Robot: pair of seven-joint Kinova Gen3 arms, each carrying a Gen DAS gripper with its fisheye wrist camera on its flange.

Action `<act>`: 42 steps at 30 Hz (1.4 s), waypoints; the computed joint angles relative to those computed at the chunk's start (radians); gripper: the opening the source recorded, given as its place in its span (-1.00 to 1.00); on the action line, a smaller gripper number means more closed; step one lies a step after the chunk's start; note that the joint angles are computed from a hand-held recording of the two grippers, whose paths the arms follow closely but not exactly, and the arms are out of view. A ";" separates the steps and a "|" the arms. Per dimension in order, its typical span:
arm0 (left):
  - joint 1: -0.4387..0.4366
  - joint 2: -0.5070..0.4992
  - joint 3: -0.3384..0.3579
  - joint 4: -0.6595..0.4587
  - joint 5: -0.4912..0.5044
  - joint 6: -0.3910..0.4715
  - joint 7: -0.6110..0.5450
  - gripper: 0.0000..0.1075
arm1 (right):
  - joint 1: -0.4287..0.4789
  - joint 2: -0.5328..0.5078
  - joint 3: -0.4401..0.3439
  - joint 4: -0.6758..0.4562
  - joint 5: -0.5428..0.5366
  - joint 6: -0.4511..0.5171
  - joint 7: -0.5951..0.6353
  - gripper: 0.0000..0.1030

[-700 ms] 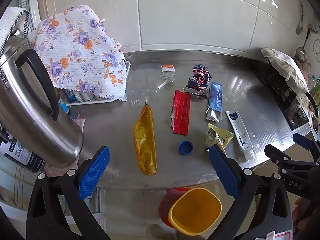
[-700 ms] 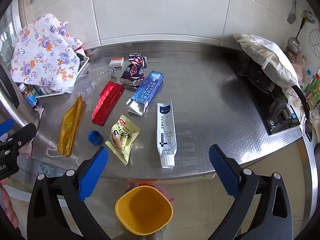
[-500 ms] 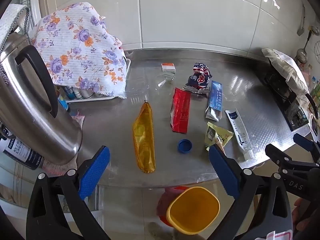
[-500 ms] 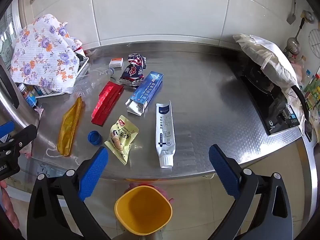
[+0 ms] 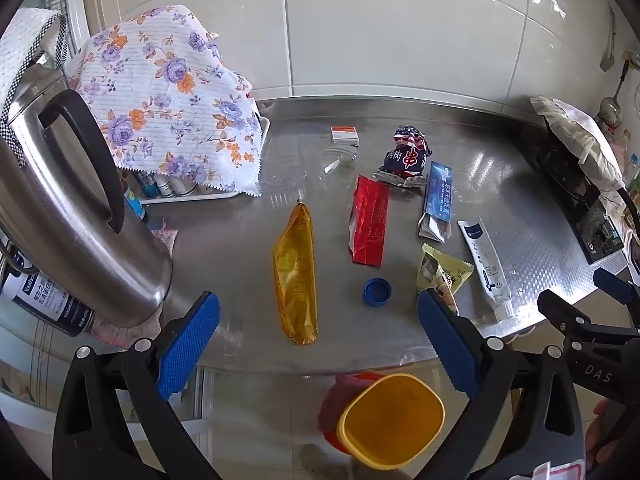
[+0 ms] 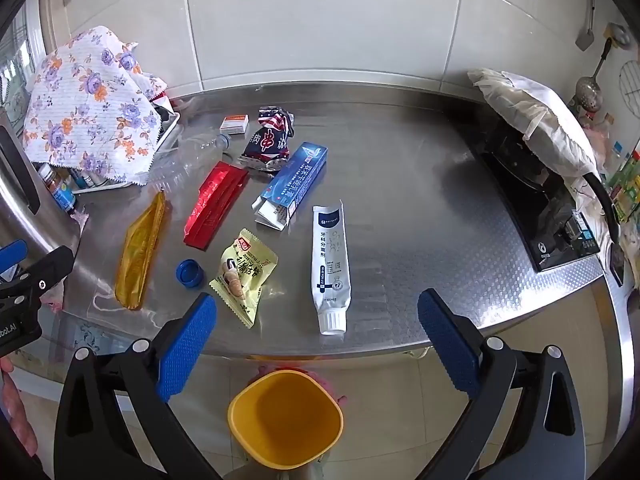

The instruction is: Collect trash

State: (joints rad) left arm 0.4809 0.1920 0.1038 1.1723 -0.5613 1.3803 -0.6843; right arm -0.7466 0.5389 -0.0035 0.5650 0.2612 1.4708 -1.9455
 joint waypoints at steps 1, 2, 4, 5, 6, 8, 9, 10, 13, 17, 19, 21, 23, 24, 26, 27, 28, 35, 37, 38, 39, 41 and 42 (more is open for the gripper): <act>0.008 -0.010 0.002 0.016 -0.007 -0.003 0.013 0.83 | 0.001 -0.003 -0.001 0.005 0.000 -0.003 0.001 0.93; 0.007 -0.011 0.003 0.017 -0.007 -0.003 0.015 0.83 | 0.001 -0.001 -0.001 0.002 -0.001 -0.001 0.002 0.93; 0.007 -0.009 0.005 0.015 -0.009 0.002 0.018 0.83 | 0.001 0.005 -0.001 -0.012 -0.001 0.009 0.007 0.93; 0.006 -0.009 0.006 0.015 -0.009 0.003 0.019 0.83 | 0.001 0.005 0.000 -0.013 -0.002 0.010 0.008 0.93; 0.003 -0.010 0.006 0.014 -0.006 0.003 0.017 0.83 | 0.001 0.004 0.000 -0.011 -0.003 0.009 0.006 0.94; 0.001 -0.010 0.007 0.013 -0.004 0.005 0.016 0.83 | -0.001 0.002 0.001 -0.008 -0.001 0.007 0.006 0.93; 0.001 -0.009 0.007 0.011 -0.004 0.007 0.013 0.83 | 0.000 0.002 0.001 -0.007 -0.002 0.007 0.007 0.93; 0.000 -0.010 0.007 0.012 -0.004 0.007 0.012 0.83 | 0.002 0.002 0.000 -0.007 -0.004 0.007 0.008 0.93; 0.001 -0.007 0.006 0.007 -0.004 0.012 0.014 0.83 | 0.000 0.002 0.002 -0.006 -0.001 0.007 0.008 0.94; 0.004 -0.006 0.007 0.007 -0.006 0.015 0.014 0.83 | 0.000 0.002 0.001 -0.004 0.000 0.006 0.010 0.93; 0.005 -0.005 0.007 0.006 -0.007 0.016 0.014 0.83 | -0.001 0.001 0.001 -0.004 0.000 0.006 0.012 0.93; 0.005 -0.006 0.007 0.007 -0.007 0.017 0.014 0.83 | -0.001 0.001 0.001 -0.004 0.000 0.006 0.012 0.93; 0.006 -0.003 0.007 0.001 -0.008 0.021 0.012 0.83 | -0.002 0.003 0.001 -0.006 0.001 0.007 0.011 0.93; 0.007 -0.003 0.007 0.001 -0.007 0.021 0.011 0.83 | -0.003 0.003 0.002 -0.006 0.001 0.007 0.009 0.93; 0.009 0.003 0.006 -0.009 -0.010 0.029 0.009 0.83 | -0.003 0.004 0.002 -0.006 0.002 0.008 0.010 0.93; 0.009 0.003 0.005 -0.010 -0.009 0.030 0.009 0.83 | -0.003 0.003 0.002 -0.005 0.002 0.007 0.010 0.93; 0.007 0.003 0.004 -0.012 -0.005 0.030 0.006 0.83 | -0.003 0.003 0.002 -0.005 0.002 0.007 0.011 0.93; 0.011 0.009 0.000 -0.021 -0.007 0.035 0.002 0.83 | 0.001 0.004 0.001 -0.009 0.002 0.007 0.017 0.93; 0.011 0.008 -0.001 -0.021 -0.005 0.033 0.003 0.83 | 0.001 0.006 0.001 -0.012 0.001 0.010 0.017 0.94; 0.011 0.008 -0.001 -0.021 -0.005 0.033 0.002 0.83 | 0.001 0.005 0.002 -0.011 0.001 0.009 0.018 0.93; 0.011 0.009 -0.001 -0.021 -0.006 0.033 0.003 0.83 | 0.001 0.006 0.002 -0.013 0.001 0.010 0.018 0.93; 0.010 0.008 -0.002 -0.022 -0.002 0.033 0.001 0.83 | 0.001 0.006 0.002 -0.012 0.000 0.009 0.018 0.93; 0.009 0.008 -0.002 -0.022 -0.001 0.033 0.001 0.83 | 0.001 0.006 0.003 -0.012 0.000 0.009 0.018 0.93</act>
